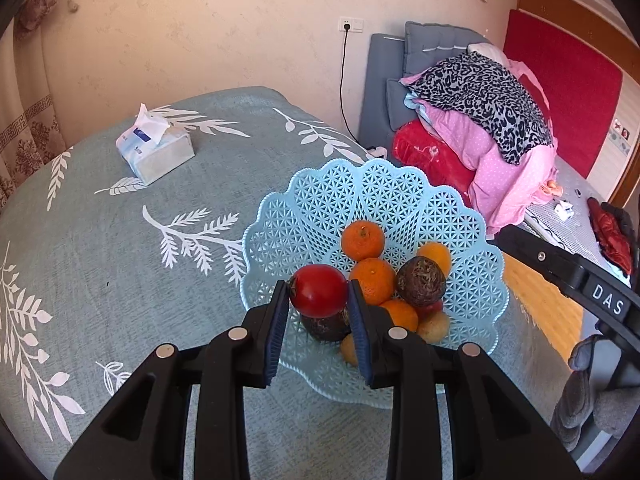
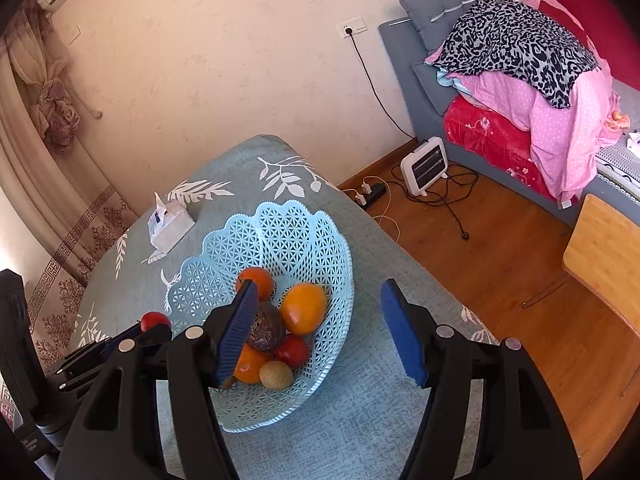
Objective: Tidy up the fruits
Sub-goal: 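Carry the tomato into the basket and open the left tool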
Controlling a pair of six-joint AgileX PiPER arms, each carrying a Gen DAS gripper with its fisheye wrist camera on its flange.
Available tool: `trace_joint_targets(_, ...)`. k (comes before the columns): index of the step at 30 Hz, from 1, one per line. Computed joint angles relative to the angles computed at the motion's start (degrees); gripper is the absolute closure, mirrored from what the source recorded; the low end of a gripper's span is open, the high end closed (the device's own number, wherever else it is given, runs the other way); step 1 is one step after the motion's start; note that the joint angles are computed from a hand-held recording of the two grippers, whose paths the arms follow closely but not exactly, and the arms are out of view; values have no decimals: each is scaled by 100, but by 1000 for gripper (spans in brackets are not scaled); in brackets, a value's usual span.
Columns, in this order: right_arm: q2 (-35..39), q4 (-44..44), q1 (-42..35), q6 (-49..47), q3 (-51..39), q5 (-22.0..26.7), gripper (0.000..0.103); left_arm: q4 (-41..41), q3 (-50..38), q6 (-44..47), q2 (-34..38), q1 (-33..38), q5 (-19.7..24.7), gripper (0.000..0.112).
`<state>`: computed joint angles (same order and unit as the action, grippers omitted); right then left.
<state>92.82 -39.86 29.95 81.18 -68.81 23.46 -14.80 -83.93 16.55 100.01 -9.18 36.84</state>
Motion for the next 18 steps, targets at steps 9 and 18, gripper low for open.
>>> trace_joint_targets(9,-78,112,-66,-17,195,-207,26,243,361,-270,-347,15,-472,23)
trace_joint_targets(18,-210,-790,221,705,307,83,15,2580,1132,-2101,-897,-321,-1252,20)
